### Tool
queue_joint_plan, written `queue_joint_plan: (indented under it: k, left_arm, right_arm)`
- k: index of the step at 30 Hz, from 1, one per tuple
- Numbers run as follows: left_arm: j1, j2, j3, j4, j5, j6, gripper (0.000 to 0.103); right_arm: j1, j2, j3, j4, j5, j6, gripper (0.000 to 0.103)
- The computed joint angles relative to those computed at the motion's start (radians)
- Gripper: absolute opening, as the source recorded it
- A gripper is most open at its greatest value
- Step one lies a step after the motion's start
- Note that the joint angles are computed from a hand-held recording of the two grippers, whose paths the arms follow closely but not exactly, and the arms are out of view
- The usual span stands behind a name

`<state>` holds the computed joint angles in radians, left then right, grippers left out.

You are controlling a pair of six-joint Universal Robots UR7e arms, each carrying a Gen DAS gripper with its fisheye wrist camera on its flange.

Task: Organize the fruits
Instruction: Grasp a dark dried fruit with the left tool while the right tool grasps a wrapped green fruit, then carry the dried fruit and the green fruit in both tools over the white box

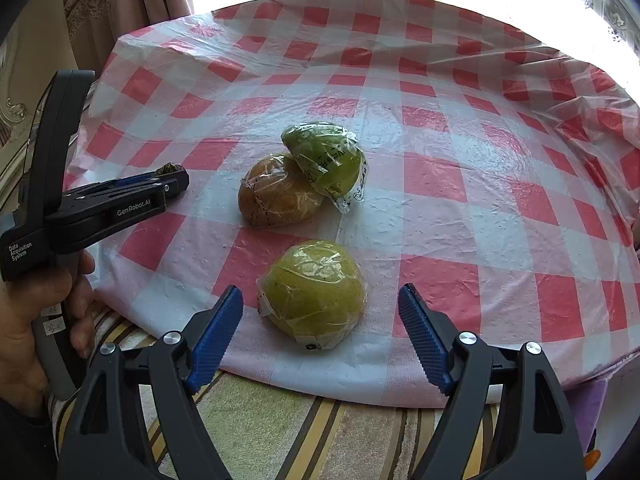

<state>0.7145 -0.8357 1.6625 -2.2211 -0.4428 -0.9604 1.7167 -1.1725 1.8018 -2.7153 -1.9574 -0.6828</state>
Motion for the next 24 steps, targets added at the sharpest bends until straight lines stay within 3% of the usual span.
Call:
queue_joint_plan:
  k: [2, 7, 24]
  left_arm:
    - [0.000, -0.001, 0.005, -0.011, 0.000, 0.005, 0.042]
    - [-0.004, 0.005, 0.000, 0.002, 0.012, 0.008, 0.042]
    - [-0.012, 0.011, -0.002, 0.003, 0.026, 0.014, 0.042]
  right_arm:
    - [0.001, 0.007, -0.005, 0.004, -0.003, 0.001, 0.077]
    - [0.005, 0.027, -0.016, 0.013, -0.029, -0.001, 0.064]
    - [0.003, 0.016, 0.015, -0.036, -0.018, -0.027, 0.059]
